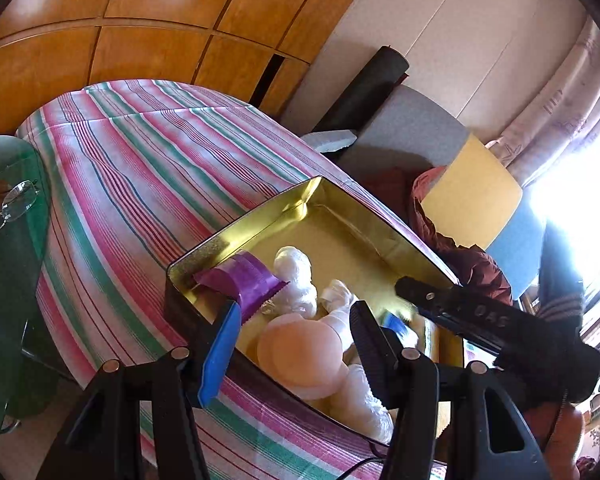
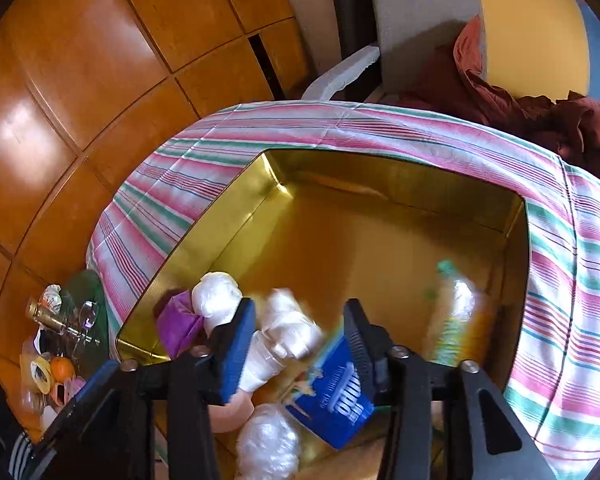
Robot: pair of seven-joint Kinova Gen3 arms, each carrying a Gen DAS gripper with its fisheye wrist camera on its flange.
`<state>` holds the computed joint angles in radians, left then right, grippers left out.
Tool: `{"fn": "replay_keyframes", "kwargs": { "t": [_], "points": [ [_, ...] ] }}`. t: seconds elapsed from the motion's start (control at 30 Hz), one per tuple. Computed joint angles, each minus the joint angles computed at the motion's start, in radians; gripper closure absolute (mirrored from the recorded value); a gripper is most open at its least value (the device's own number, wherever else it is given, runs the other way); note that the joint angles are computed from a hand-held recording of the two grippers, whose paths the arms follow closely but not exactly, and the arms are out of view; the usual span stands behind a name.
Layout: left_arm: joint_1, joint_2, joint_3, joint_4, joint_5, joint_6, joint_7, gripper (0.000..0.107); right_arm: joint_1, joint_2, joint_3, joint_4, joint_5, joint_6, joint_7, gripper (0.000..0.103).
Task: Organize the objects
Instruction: 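Lower the cream rope bundle into the gold tray and open the right tool, then grasp the yellow sponge with the right tool while the left tool reaches the green tea box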
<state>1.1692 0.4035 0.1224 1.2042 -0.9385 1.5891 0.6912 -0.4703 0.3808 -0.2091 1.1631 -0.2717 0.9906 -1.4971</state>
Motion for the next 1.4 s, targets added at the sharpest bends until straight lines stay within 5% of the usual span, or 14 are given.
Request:
{"fn": "replay_keyframes", "kwargs": {
  "t": [0.33,0.63,1.4],
  "points": [
    [-0.011,0.012,0.001,-0.017,0.012,-0.053,-0.059,0.05,0.065,-0.159,-0.004,0.188,-0.034,-0.139,0.122,0.039],
    [0.005,0.057,-0.016,-0.091,-0.003,-0.149,-0.254,0.05,0.145,-0.273,0.042,0.325,-0.092,-0.184,0.187,0.037],
    [0.097,0.215,-0.136,-0.378,0.108,-0.291,-0.686,0.05,0.386,-0.343,0.21,0.547,-0.001,-0.274,0.178,0.035]
  ]
}}
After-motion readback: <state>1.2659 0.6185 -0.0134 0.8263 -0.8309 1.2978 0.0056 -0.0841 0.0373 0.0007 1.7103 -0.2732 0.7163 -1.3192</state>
